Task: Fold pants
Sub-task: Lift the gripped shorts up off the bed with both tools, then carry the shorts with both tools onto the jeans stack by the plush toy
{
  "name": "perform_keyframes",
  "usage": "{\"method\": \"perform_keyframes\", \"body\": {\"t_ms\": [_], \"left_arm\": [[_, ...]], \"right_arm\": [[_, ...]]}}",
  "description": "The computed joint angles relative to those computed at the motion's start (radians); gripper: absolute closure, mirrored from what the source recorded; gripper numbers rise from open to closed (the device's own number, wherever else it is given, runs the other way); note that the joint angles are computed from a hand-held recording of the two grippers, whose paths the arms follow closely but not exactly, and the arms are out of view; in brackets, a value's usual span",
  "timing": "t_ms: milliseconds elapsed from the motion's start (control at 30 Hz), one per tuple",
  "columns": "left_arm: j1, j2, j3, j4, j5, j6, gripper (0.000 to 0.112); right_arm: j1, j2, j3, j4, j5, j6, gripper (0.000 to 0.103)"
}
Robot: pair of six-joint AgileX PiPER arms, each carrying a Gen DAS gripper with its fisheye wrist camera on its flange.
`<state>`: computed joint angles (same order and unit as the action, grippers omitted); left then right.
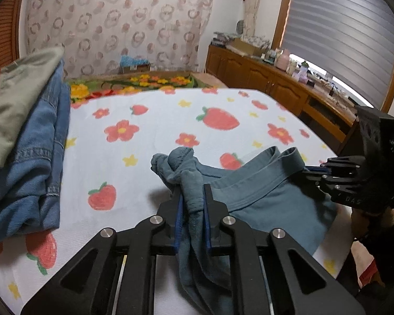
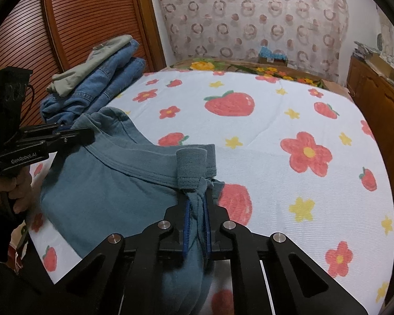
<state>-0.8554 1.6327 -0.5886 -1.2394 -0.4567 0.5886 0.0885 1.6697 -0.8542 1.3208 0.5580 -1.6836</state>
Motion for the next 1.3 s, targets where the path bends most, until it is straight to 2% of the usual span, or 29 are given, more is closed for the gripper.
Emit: {"method": "perform_keyframes", "body": {"t_ms": [367,600,767,1000,1300], "left_arm": [[-0.114,-0.117,-0.004,-0.216,-0.134,0.191,0.098],[-0.129,-0.207,-0.027,-0.359,-0.209,0.378,0.099],[-0.123,-0.260,-0.029,-0.409,-0.252,0.455,0.099],[-0.082,-0.333,-0.017,-0.457,-0.273,0.544,0.099],[0.020,-0.409,0.013,-0.443,-0.237,0.586,0.099]], "right_arm": [[-0.039,-0.128,0.037,0.054,0.064,-0.074,0.095],[-0.020,-0.144,-0.014,0.052,0.071,-0.069,0.096],[0.015,-0.141,-0.067,0.048,0.067,-0.058,0.095],[0.067,-0.094,-0.155,0.019,0.056,-0.030,0.095],[0.103,-0.043,-0.273,-0.040,0.062,0.005,0.095]]}}
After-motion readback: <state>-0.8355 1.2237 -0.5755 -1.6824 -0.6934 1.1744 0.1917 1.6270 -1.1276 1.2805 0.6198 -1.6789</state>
